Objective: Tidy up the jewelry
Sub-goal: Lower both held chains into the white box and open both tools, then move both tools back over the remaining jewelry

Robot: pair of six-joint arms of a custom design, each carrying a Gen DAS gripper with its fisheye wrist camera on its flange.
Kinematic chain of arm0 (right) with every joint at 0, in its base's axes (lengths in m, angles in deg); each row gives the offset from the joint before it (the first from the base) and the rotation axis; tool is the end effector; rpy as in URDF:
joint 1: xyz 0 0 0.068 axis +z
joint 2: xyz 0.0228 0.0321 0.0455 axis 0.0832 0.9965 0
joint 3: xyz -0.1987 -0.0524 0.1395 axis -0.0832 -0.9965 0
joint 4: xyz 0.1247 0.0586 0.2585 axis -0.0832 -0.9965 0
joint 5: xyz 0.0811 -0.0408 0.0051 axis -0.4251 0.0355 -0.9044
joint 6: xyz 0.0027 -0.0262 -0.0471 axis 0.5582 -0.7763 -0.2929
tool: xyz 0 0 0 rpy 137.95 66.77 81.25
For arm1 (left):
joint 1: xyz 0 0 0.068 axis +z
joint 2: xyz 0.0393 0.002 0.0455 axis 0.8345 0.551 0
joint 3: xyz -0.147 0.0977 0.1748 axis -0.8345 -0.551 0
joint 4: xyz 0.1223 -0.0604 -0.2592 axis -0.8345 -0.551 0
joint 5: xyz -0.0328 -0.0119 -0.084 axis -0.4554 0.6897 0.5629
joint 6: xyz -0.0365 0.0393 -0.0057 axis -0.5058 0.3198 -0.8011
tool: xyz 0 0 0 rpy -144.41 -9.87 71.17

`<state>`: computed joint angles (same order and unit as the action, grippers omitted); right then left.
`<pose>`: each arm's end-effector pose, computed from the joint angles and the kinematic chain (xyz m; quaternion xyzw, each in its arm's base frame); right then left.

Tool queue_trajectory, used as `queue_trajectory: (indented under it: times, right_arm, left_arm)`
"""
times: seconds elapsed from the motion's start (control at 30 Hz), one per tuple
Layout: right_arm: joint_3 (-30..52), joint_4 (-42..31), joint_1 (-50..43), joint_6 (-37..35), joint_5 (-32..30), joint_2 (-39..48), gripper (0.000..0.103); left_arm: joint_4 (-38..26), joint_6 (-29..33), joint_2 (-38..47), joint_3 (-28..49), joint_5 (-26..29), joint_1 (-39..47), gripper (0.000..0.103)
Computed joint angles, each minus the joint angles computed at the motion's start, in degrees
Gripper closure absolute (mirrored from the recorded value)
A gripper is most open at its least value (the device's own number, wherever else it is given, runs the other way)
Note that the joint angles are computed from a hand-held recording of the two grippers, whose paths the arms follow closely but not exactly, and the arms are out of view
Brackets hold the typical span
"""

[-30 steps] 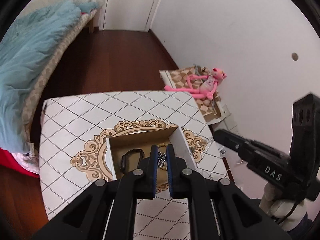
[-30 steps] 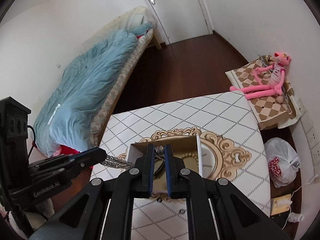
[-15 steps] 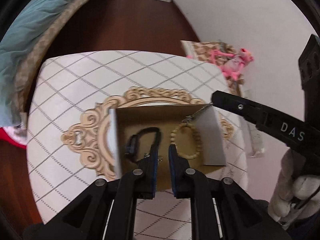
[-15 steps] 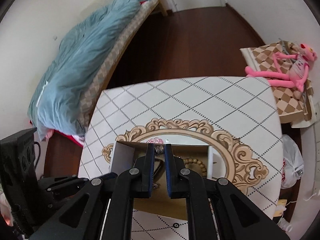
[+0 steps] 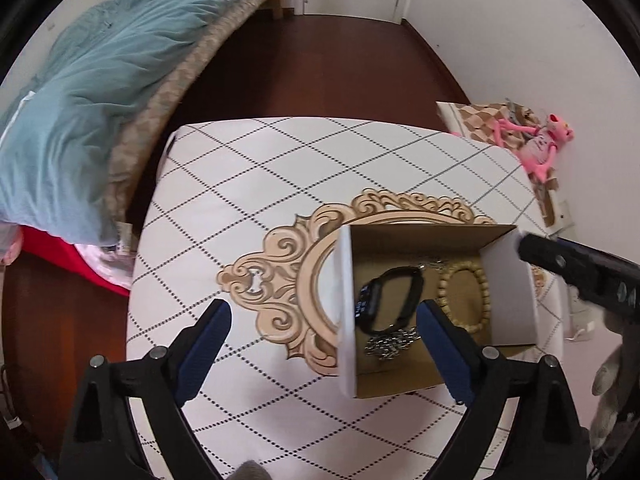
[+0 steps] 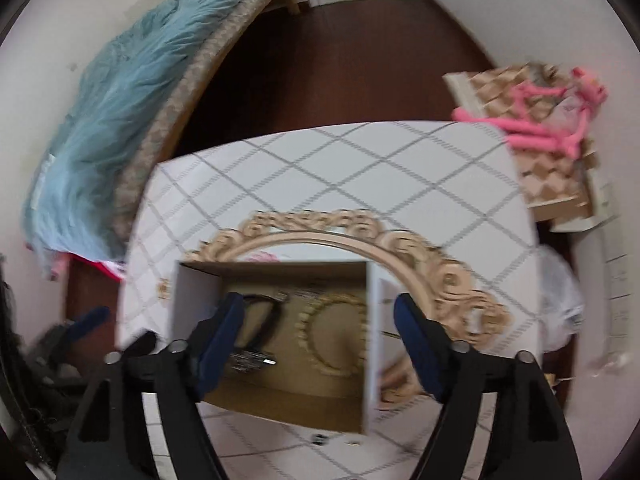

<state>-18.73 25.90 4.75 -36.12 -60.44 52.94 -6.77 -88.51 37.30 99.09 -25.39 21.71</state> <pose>0.3329 0.0084 0.2174 -0.0294 0.9789 0.1167 0.1649 0.2659 -0.1770 0.2305 -0.0188 0.9789 -0.0243 0.2018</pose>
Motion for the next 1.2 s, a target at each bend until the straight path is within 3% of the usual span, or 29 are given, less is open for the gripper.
queue_trajectory:
  times: [0.1,0.3,0.5,0.7,1.2]
  right_arm:
    - [-5.37,1.23,1.23,-0.50,8.01,-5.11,0.008]
    - [-15.15,2.72,3.28,-0.29,14.11,-14.38,0.006]
    - [-19.48,1.36,3.98,1.95,13.68,-21.25,0.005]
    - [-21.12,-2.17,5.05,3.36,14.50,-29.92,0.005]
    - [-18.50,-14.74,7.18,5.77,18.91,-49.55,0.005]
  left_arm:
    - [-0.21,-1.13,-0.22,-1.03,-4.47,-1.98,0.002]
    - [0.06,-2.41,-0.71,-2.36,-5.56,-3.85,0.002]
    - [-1.84,-4.75,-4.34,-3.29,-7.25,-6.12,0.002]
    - [-7.10,-7.87,-8.41,-2.42,-12.53,-10.37,0.002]
    - [-19.56,-21.76,-15.83,1.43,-20.60,-23.71,0.002]
